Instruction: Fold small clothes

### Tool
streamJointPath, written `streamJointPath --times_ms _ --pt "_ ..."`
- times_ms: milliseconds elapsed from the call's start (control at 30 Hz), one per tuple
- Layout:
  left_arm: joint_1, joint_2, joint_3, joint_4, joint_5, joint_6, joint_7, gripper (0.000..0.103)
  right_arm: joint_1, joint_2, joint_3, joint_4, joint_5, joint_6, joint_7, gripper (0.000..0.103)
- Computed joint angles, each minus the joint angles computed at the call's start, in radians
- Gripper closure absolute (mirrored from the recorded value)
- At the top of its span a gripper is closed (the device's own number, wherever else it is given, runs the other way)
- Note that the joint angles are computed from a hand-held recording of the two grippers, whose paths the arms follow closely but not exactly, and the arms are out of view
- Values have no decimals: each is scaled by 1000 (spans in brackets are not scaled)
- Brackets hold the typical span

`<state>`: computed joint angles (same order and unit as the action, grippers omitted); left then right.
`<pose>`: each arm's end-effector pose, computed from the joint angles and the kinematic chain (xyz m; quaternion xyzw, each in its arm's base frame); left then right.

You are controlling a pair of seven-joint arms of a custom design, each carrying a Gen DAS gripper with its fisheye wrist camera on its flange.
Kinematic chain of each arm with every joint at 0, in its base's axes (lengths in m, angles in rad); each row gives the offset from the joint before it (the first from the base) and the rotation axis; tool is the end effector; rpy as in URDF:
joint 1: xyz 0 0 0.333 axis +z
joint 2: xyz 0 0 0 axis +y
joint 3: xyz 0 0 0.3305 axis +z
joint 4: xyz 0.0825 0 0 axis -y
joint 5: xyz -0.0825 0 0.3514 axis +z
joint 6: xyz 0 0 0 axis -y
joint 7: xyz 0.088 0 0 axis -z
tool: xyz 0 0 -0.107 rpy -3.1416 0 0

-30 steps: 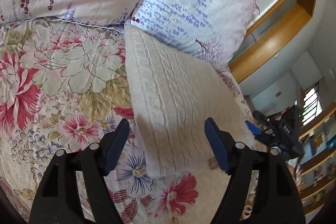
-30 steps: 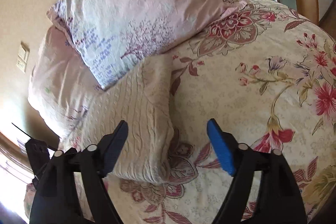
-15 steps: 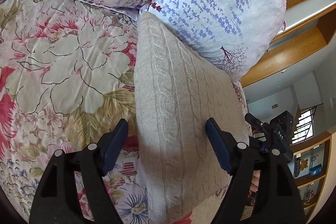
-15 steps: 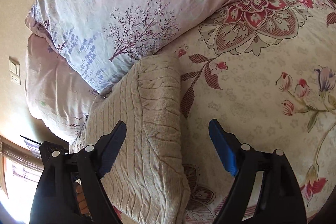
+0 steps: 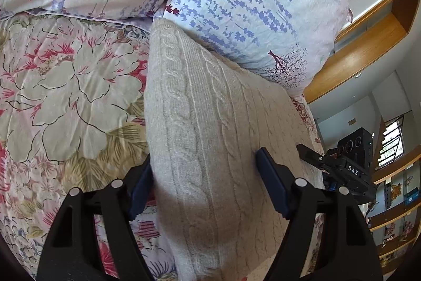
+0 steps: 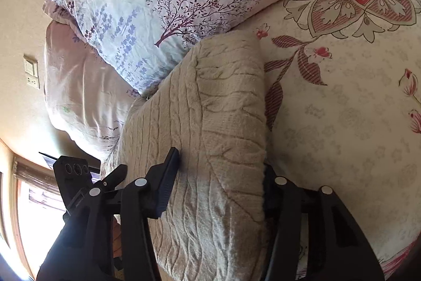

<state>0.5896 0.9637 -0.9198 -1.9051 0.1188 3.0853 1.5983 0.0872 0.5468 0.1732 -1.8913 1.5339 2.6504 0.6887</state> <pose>0.6457 -0.1242 0.2439 0.6409 -0.6558 0.3932 0.0676 0.6093 0.1253 0.2569 -0.5503 0.7174 0.1416 0.4030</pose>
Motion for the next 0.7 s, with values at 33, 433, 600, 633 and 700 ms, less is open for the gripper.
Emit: streamJointPath --times_ms 33,433,600,633,700 --pt "6 6 -6 1 0 -4 2 33 -4 1 2 0 6 -8 0 55" --pt "102 18 -65 -67 42 25 1 61 -15 5 3 -2 51 -46 2 68" --pt "230 64 -157 -92 34 -55 41 65 -13 5 8 -3 100 -88 -2 70" --pt "255 50 -163 -110 29 -58 49 65 -8 7 9 1 93 -100 3 71" --pt "318 18 -178 -151 18 -68 61 65 16 17 14 22 60 -111 10 71"
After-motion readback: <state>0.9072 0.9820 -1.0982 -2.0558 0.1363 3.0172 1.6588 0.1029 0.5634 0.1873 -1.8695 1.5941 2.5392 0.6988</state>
